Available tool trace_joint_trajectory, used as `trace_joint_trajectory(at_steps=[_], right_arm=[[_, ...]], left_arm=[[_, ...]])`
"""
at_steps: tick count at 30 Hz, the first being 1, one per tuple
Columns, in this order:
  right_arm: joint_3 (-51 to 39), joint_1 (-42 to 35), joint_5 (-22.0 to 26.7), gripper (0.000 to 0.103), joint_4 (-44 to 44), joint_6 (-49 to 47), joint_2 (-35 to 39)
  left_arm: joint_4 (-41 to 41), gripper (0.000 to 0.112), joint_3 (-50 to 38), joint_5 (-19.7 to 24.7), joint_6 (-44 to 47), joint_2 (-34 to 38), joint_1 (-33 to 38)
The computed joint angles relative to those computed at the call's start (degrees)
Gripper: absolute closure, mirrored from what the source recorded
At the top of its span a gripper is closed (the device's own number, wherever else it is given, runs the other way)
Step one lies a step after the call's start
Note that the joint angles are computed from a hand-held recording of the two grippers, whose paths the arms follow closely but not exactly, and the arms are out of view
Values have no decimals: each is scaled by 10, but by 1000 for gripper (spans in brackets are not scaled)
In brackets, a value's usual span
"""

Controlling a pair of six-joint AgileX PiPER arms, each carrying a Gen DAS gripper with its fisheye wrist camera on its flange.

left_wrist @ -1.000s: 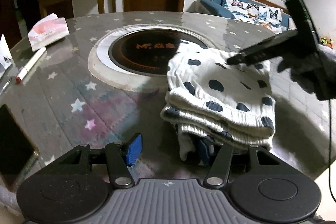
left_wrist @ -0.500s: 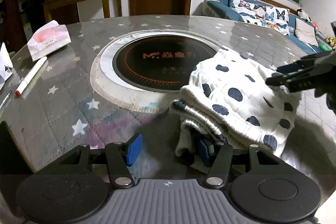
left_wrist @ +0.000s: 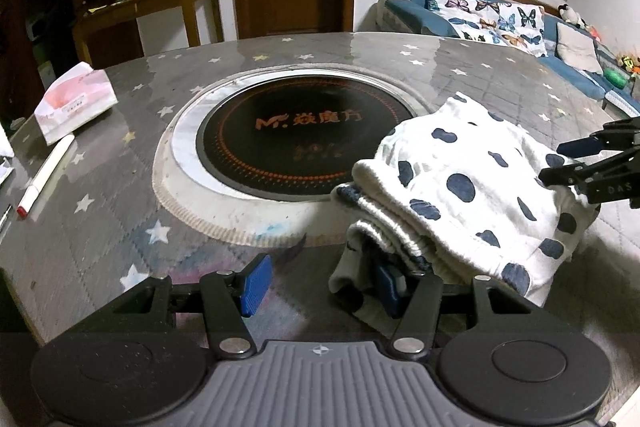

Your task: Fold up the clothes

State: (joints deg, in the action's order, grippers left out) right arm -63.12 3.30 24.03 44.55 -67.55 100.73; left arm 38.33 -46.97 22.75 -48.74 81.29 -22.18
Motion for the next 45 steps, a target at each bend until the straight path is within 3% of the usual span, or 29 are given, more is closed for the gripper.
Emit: trace_joint_trajectory(at_steps=[29, 45], right_arm=[[70, -89, 0, 42, 81, -93, -46], [90, -111, 8, 38, 114, -132, -60]], left_arm=[[-6, 56, -105, 25, 42, 90, -52], [40, 51, -125, 64, 2, 75, -72]])
